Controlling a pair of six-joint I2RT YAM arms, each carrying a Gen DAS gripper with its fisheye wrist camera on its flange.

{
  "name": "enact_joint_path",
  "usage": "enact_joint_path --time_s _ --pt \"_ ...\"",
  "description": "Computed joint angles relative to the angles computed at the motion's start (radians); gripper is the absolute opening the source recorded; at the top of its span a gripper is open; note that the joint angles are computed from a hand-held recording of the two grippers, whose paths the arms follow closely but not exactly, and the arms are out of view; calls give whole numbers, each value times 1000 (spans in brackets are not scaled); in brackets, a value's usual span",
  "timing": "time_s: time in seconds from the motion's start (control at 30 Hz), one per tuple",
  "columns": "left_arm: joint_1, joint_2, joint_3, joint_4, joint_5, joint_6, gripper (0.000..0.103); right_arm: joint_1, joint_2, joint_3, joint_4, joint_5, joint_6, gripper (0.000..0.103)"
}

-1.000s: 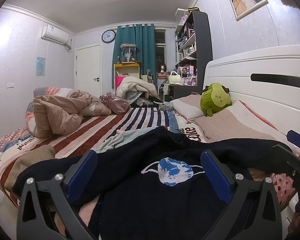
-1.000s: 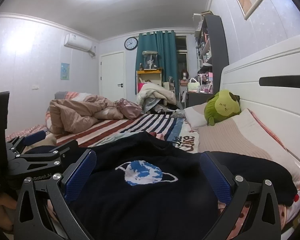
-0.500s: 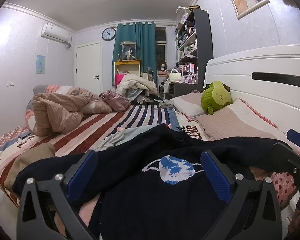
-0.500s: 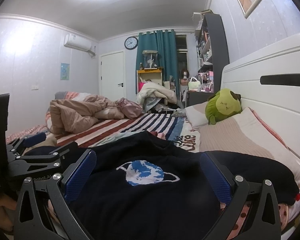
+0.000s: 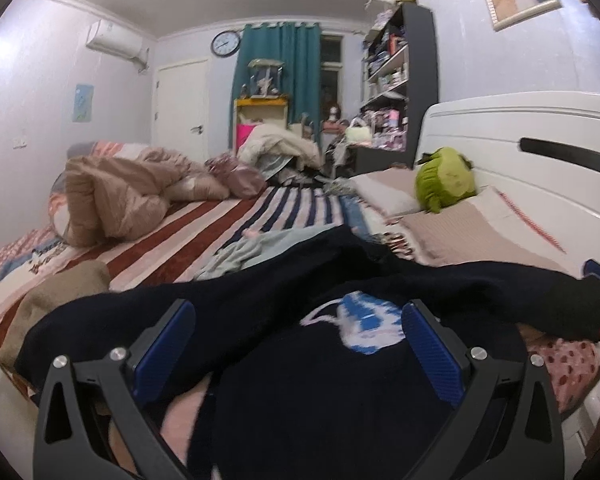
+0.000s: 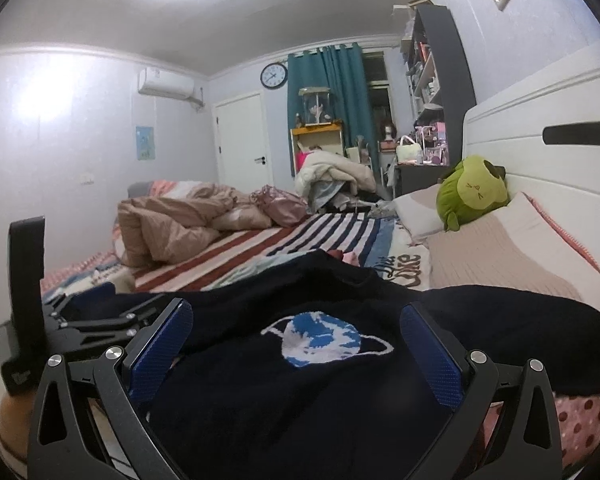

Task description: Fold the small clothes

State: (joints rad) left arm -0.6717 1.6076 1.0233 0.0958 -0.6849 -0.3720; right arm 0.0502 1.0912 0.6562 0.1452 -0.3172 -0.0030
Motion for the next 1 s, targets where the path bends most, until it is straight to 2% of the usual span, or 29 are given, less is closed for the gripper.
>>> enact_joint_path --time_s 0.07,0.17,0.23,0.37,0.43,0.53,0.6,0.7,0.9,0.97,1.0 --pt "40 -17 -44 25 14 -6 102 31 35 10 13 27 -7 103" --pt "136 -109 -208 141 70 -5 102 62 106 23 50 43 -2 103" --pt "200 -168 -286 155 106 -31 102 77 158 34 71 50 4 103" --pt "435 -340 -525 280 348 -123 102 116 281 66 122 74 11 103" --pt "517 -385 -590 296 387 -124 101 138 318 81 129 89 20 103" --pt "624 -423 -662 306 433 -131 87 172 384 128 115 110 33 103" --pt "698 -410 -695 335 503 -137 76 202 420 159 109 133 36 103" --pt "765 -344 -708 368 559 -116 75 240 447 189 98 160 37 103" --pt "839 -178 -725 500 668 -126 75 294 482 233 70 194 38 103" --pt "847 -138 -723 538 688 -129 75 307 495 247 57 206 35 103" --pt "832 -157 -727 529 677 -139 71 309 498 249 54 205 36 103"
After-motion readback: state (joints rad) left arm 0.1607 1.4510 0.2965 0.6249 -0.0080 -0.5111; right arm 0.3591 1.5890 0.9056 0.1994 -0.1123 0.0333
